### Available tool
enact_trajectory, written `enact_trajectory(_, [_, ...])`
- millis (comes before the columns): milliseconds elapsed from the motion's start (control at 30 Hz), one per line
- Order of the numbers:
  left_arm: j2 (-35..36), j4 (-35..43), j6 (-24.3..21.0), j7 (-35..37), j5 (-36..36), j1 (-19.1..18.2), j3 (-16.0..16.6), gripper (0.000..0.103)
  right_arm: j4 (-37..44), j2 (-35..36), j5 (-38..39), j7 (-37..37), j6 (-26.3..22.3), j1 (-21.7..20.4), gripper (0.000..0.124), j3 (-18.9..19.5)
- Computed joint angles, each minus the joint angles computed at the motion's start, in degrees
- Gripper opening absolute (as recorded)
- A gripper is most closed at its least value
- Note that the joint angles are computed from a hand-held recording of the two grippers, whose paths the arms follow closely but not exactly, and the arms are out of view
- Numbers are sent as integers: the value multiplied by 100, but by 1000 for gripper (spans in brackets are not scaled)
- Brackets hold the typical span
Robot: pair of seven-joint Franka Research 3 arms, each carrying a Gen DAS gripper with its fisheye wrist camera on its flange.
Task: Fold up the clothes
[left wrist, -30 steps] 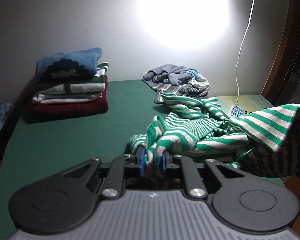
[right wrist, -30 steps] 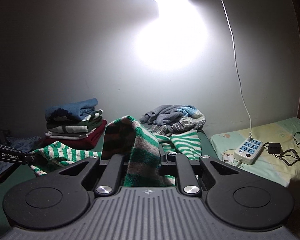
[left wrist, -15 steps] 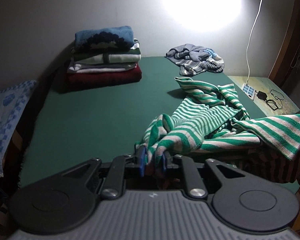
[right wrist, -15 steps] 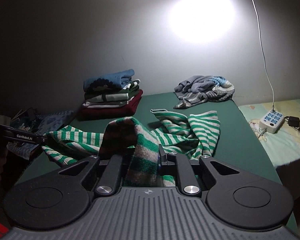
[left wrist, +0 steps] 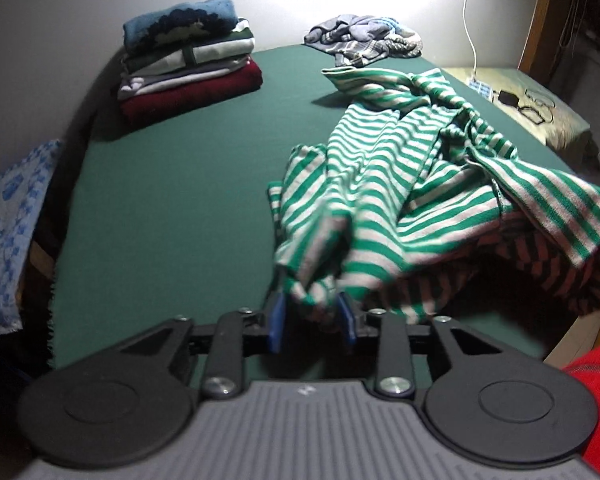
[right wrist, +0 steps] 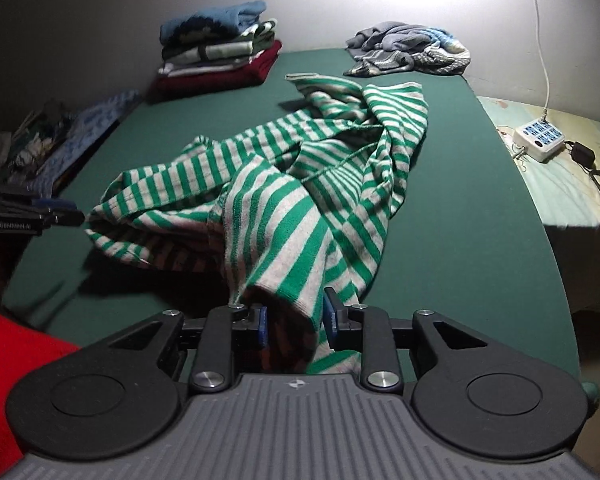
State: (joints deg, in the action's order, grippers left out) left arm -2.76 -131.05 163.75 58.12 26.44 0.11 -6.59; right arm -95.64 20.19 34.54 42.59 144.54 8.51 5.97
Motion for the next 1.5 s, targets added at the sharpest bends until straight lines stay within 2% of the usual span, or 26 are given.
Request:
enact_trajectory(67, [-99, -23, -77, -98, 247, 59, 11, 42, -22, -80, -93, -220, -145, -47, 31, -11])
enact_trajectory(133, [-112, 25, -36, -166, 441, 114, 17, 47, -22, -124, 107, -393, -82, -112, 40, 28])
enact_trajectory(167, [-60, 95, 46, -279, 598, 138, 1, 54, -18, -142, 234, -477, -36, -144, 48, 50])
enact_trajectory(267, [261, 391, 424, -342, 854, 113, -16, 76, 365, 59, 1167, -613, -242, -366, 57, 251])
enact_trajectory(300, [417, 518, 566, -324, 928, 84, -10, 82, 496, 147, 1446, -618, -296, -407, 65, 306])
enact_trajectory(333, [596, 676, 633, -368, 1054, 37, 6, 83, 612, 248, 1690, -611, -284, -413, 75, 360])
enact_trajectory(367, [777, 828, 669, -310, 1056, -9, 20, 83, 705, 341, 1800, -526, -205, -360, 78, 376])
enact_trajectory(500, [1532, 1430, 525, 674, -147, 78, -201, 82, 984, 705, 1878, -298, 101, -167, 78, 433])
enact_trajectory(600, [1921, 1802, 283, 655, -454, -57, -62, 72, 1119, 997, 1371, 162, 574, 142, 77, 298])
enact_trajectory(633, [2025, 1907, 218, 630, -514, -92, -23, 72, 1191, 1100, 1207, 380, 560, 178, 77, 274])
enact_trajectory(700, [2177, 2091, 15, 592, -505, -200, 63, 54, 1367, 1314, 947, 801, 409, 190, 77, 263])
enact_trajectory(733, [2233, 2159, -98, 525, -424, -284, 138, 51, 1427, 1386, 747, 1006, 308, 224, 74, 222])
enact_trajectory(800, [2256, 2173, -130, 361, -292, -386, 242, 39, 1538, 1507, 296, 1394, 69, 312, 49, 118])
enact_trajectory(833, [2232, 2132, -75, 248, -217, -426, 294, 35, 1499, 1496, 239, 1417, 82, 271, 32, 157])
enact_trajectory(867, [2174, 2062, 12, 68, -90, -487, 384, 26, 1405, 1445, 265, 1360, 159, 199, 29, 230])
enact_trajectory(967, [1970, 1892, 136, -564, 307, -614, 622, 19, 1125, 1270, 581, 1210, 513, -36, 22, 429])
enact_trajectory(1000, [1887, 1831, 172, -715, 402, -607, 648, 14, 1042, 1209, 751, 1161, 659, -120, 22, 494])
enact_trajectory(1100, [1666, 1694, 194, -1089, 768, -590, 700, 10, 752, 993, 1271, 1002, 1303, -304, 21, 618])
enact_trajectory(1200, [1526, 1594, 183, -1102, 867, -445, 579, 11, 500, 825, 796, 1531, 2137, 34, 19, 151])
enact_trajectory(1267, [1488, 1577, 126, -1021, 856, -366, 498, 11, 358, 776, 1, 2215, 2401, 404, 17, -430])
enact_trajectory(1333, [1463, 1572, 92, -970, 916, -334, 462, 15, 275, 800, -789, 2942, 2471, 836, 15, -1102])
enact_trajectory(1367, [1448, 1573, 87, -1006, 1020, -351, 472, 23, 250, 838, -1153, 3324, 2452, 1065, 15, -1460])
enact_trajectory(1500, [1396, 1547, 267, -1031, 1305, -343, 492, 28, 260, 1117, -2214, 4464, 2204, 1708, 13, -2421])
